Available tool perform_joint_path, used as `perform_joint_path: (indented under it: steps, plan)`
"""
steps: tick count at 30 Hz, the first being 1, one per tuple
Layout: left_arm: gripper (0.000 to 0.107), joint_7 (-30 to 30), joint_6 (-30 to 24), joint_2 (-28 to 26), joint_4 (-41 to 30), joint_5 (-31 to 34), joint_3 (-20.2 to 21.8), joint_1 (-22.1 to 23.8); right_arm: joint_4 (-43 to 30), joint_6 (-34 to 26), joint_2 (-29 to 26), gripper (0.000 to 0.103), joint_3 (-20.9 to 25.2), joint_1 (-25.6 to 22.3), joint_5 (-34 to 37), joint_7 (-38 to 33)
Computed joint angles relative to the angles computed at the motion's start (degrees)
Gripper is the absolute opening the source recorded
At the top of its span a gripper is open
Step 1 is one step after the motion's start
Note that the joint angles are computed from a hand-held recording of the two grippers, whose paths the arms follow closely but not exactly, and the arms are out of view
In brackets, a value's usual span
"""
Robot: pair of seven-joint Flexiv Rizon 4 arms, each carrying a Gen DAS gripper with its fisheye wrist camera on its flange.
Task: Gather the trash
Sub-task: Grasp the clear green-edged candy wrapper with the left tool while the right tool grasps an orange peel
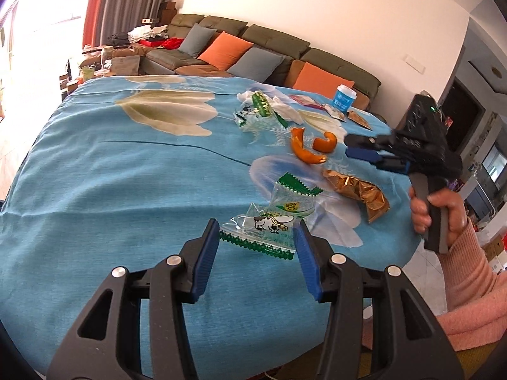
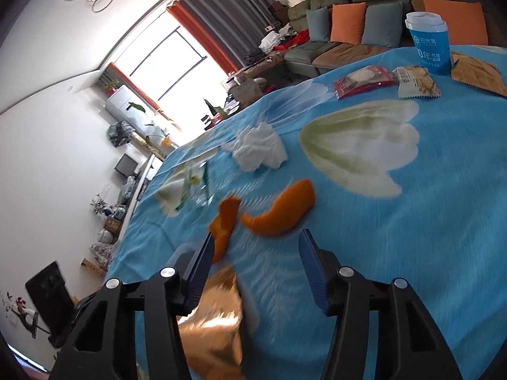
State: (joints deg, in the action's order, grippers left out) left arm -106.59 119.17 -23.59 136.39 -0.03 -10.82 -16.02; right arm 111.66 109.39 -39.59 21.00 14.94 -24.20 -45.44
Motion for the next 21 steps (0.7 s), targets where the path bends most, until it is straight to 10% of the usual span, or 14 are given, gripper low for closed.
perform_joint_path:
  steps: [21]
  plan:
    - [0.048,-2.2,4.0,2.3,4.1,-2.1,2.9,0.3,-2.7,-0.1,-1.2,0.013,-0.1,0.6,3.8,0.2]
